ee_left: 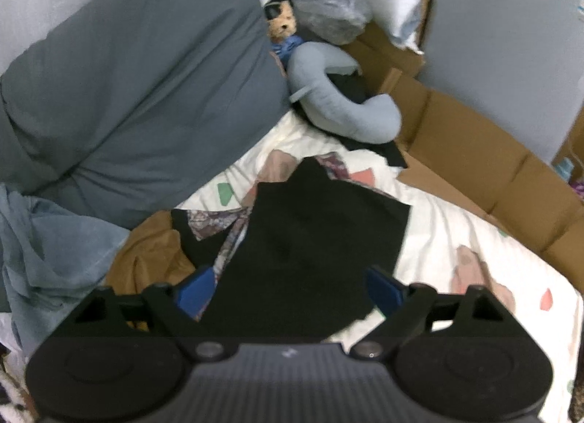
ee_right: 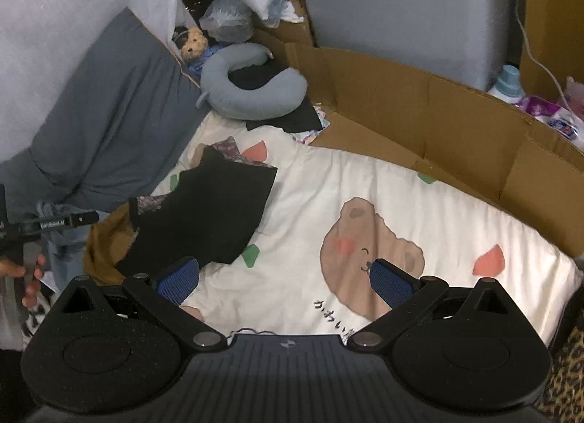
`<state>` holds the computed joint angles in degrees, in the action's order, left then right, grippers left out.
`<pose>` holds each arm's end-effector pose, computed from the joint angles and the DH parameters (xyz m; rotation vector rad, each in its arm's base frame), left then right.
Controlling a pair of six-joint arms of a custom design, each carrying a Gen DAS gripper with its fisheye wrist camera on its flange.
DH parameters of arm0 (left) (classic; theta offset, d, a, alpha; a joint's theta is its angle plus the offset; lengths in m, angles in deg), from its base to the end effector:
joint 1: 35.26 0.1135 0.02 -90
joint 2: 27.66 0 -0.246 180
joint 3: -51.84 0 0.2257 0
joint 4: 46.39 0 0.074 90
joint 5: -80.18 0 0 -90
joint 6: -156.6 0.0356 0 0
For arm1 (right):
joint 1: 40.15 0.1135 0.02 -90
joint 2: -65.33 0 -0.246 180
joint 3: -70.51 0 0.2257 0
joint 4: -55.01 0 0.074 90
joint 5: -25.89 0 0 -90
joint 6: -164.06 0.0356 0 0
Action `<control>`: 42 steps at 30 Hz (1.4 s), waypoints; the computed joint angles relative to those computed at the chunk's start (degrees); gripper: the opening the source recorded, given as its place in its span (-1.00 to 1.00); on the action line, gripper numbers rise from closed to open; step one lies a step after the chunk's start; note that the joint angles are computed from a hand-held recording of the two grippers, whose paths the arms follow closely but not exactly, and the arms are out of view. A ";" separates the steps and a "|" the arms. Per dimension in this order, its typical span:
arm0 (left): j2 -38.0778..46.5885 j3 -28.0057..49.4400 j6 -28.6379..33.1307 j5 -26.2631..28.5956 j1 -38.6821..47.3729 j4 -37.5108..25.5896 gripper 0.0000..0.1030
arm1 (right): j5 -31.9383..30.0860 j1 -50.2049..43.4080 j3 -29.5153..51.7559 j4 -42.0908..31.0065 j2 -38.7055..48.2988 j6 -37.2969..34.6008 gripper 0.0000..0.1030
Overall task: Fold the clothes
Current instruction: 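Lower the left gripper onto the black jacket edge and close it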
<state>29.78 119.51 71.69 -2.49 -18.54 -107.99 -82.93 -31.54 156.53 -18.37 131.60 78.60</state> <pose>0.1717 0.0468 0.2755 -0.1940 2.4496 0.0084 0.1933 0.0409 0.3283 -0.2250 2.4964 0.5062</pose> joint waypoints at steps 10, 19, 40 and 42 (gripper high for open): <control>6.84 -7.70 0.06 1.47 4.12 15.10 0.65 | 2.57 2.59 -9.85 14.34 4.02 -0.77 0.99; 13.34 -11.91 0.07 3.09 6.16 25.55 0.59 | 3.64 6.08 -12.67 21.67 8.28 1.32 0.98; 37.86 -8.14 0.19 7.49 8.13 42.61 0.66 | 2.95 11.52 -16.77 35.54 17.15 6.86 0.97; 39.18 -7.76 0.97 8.46 8.13 43.46 0.66 | 2.74 11.69 -17.37 36.87 17.72 7.46 0.97</control>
